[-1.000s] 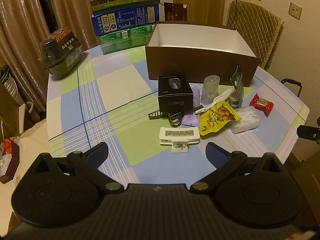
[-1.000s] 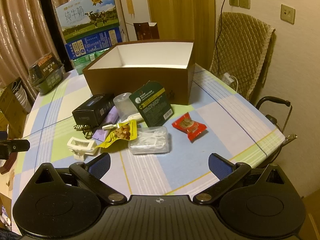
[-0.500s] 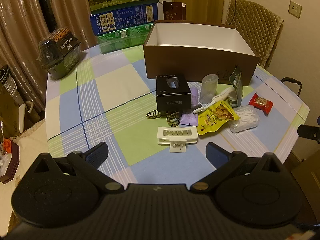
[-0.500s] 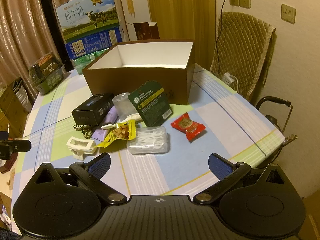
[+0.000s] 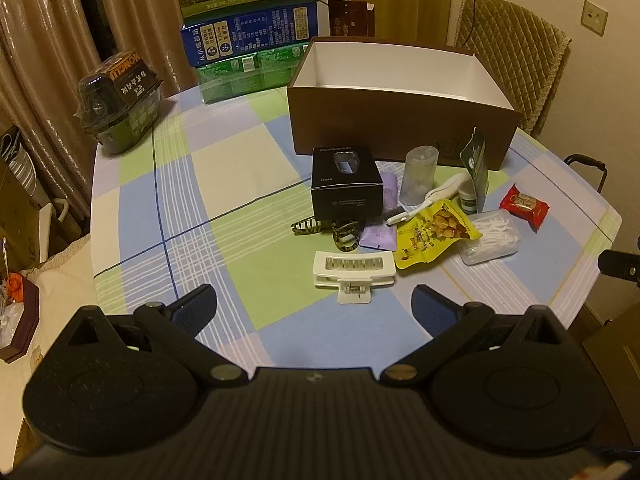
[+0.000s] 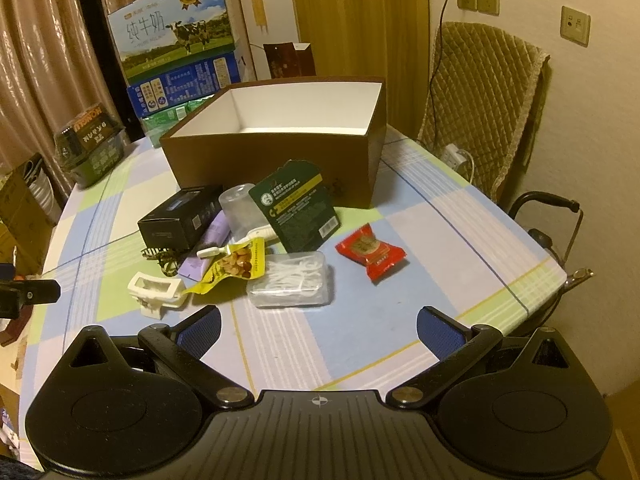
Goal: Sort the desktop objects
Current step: 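Move both tools toward the items in front of the brown box, then grasp the white plastic clip with left tool while right tool grasps the red candy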
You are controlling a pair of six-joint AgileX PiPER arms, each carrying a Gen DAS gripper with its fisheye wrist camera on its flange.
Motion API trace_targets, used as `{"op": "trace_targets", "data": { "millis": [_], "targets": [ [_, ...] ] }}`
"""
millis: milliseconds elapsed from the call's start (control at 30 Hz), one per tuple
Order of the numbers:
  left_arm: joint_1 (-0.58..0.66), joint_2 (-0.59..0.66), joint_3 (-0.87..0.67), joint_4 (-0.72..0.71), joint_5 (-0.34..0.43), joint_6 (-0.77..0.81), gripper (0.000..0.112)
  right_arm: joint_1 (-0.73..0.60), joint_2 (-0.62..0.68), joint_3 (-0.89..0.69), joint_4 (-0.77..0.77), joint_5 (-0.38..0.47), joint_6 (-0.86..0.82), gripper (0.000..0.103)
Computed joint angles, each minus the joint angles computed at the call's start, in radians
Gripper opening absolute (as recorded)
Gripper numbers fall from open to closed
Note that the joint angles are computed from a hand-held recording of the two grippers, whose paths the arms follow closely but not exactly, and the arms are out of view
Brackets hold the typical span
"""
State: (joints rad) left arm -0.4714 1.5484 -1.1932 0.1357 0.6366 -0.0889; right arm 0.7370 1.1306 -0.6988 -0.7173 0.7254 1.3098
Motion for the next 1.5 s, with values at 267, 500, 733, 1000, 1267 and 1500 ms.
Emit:
{"op": "trace_targets", "data": {
  "millis": [267,500,733,1000,1267,1500],
  "targets": [
    [0.004,0.013,-0.006,0.012,0.006,-0.016,0.102,-0.031,-0.008,0.015,-0.004,-0.013,-0.025,0.101],
    [0.021,0.03,-0.021,-0.023,-0.002,0.016,0.102,-0.083,-0.005,0.018,0.024,-0.054,-0.087,0.101],
    [0.049,0.062,-0.041,-0.093,-0.034,0.08,0.102,-0.237,-0.007,0.03,0.148,-0.151,-0.309,0.101],
    [0.042,0.112,-0.053,-0.114,-0.057,0.087,0.102,-0.411,0.029,0.04,0.343,-0.26,-0.611,0.101],
    [0.022,0.194,-0.077,-0.111,-0.08,0.066,0.102,-0.565,0.095,0.04,0.621,-0.351,-0.976,0.101],
    [-0.001,0.247,-0.114,-0.076,-0.071,0.011,0.102,-0.655,0.145,0.034,0.853,-0.393,-1.284,0.101]
  ]
}}
